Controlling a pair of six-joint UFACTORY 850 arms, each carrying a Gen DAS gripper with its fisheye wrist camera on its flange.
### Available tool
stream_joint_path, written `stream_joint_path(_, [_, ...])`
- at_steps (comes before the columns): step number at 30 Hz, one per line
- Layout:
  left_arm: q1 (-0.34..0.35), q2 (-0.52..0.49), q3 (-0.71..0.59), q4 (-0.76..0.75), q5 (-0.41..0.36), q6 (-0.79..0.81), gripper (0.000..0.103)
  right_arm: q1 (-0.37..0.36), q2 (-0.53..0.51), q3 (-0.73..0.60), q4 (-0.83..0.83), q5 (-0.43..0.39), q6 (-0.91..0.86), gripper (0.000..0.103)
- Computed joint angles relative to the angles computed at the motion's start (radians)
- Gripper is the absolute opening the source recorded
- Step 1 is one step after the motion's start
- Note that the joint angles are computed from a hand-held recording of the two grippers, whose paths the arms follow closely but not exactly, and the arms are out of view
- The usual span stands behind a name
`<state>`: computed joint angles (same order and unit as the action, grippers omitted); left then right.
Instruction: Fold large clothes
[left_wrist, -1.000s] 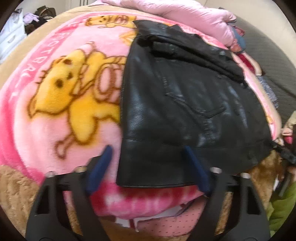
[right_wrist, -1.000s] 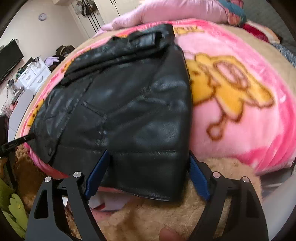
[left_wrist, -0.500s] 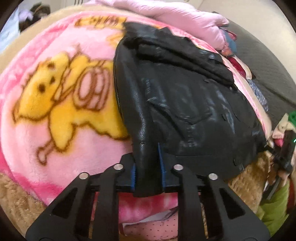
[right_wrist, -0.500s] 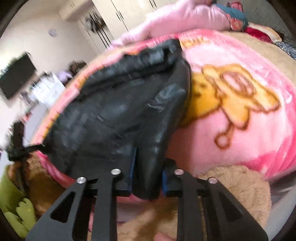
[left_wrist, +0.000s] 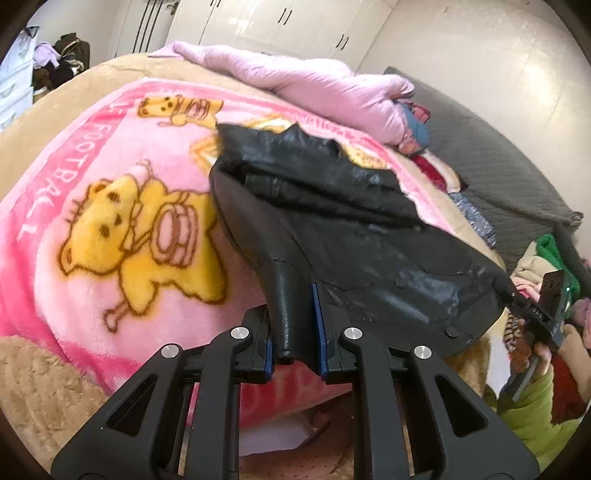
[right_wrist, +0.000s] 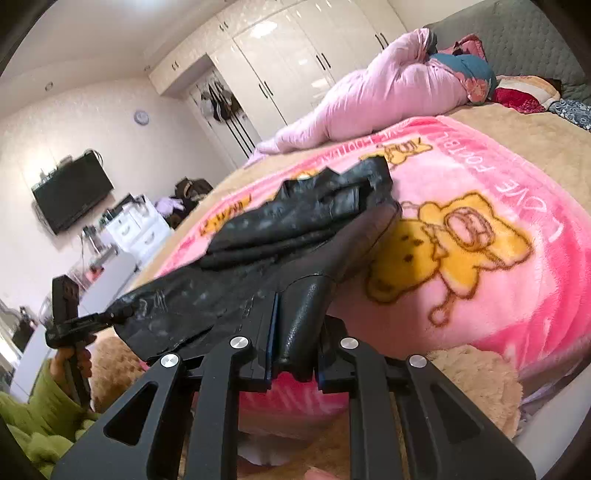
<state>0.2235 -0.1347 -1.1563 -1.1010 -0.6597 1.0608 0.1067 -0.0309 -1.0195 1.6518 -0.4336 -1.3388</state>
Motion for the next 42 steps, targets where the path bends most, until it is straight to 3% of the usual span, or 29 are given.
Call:
stream_joint_path(10, [-0.008,-0.058,-0.125,-0.048,-0.014,0.016,0.009,0.017,-0.025,-0.093,0.076,0.061,-0.025,0.015])
stream_joint_path(27, [-0.051,-0.290,-0.462,-0.064,0.043,-0.036,0.009,0.030,-0.284,-0.475,-0.105,0.149,0.188,0.015])
stream_joint_path(35, [-0.072,-0.433,-0.671,0.059,0.058,-0.194,0.010,0.020,-0.454,-0.703,-0.398,0.146,0.543,0.016])
stream_joint_path(42, [-0.081,-0.608,-0.914,0.217,0.024,-0.412,0.011,0.026,-0.639,-0.965,-0.920,0.144,1.094,0.018])
